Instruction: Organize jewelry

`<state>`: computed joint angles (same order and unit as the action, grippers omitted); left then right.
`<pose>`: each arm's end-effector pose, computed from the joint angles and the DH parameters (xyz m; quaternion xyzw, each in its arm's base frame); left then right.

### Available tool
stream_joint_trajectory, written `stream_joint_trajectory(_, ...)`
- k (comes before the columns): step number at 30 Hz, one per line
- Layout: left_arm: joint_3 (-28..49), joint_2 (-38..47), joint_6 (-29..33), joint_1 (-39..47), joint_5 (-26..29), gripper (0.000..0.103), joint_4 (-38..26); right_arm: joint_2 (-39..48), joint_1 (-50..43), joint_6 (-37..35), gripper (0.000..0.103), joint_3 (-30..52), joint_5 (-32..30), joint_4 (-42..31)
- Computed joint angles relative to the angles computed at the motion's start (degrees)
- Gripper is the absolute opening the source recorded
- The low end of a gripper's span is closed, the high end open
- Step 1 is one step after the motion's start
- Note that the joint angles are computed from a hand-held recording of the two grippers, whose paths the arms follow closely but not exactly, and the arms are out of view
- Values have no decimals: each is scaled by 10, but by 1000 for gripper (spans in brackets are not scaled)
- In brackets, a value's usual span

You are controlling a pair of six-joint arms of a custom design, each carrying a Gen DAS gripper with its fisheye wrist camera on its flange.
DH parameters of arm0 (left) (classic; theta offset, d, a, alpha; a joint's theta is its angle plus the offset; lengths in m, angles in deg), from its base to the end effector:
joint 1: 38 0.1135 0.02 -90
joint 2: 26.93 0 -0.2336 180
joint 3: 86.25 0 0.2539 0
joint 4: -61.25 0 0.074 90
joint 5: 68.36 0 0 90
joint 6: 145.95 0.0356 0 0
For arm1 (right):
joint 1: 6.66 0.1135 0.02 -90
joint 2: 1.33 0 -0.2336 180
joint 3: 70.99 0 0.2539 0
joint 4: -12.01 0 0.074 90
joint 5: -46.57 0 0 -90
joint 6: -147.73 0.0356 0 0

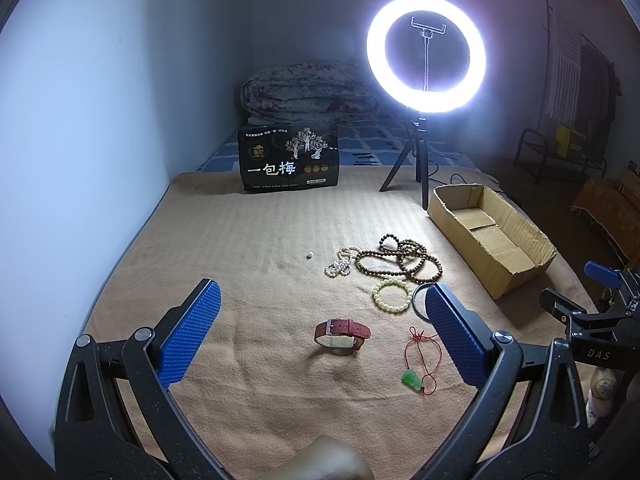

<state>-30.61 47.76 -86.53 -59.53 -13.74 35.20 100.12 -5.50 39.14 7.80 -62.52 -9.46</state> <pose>0.2597 -0.0803 0.1830 -0.1851 0.8686 0.0925 0.4502 0.3776 0.0193 0.1697 -0.2194 0.8837 0.0927 0.4030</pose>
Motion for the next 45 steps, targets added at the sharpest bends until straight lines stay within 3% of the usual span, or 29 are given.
stream_joint_trajectory(29, -8, -7, -1, -3, -2, 103, -1, 8, 2, -1, 103, 10, -1, -15)
stream_joint_trajectory(45, -20, 10, -8, 37, 41, 103, 8, 27, 11, -15, 103, 16, 9, -22)
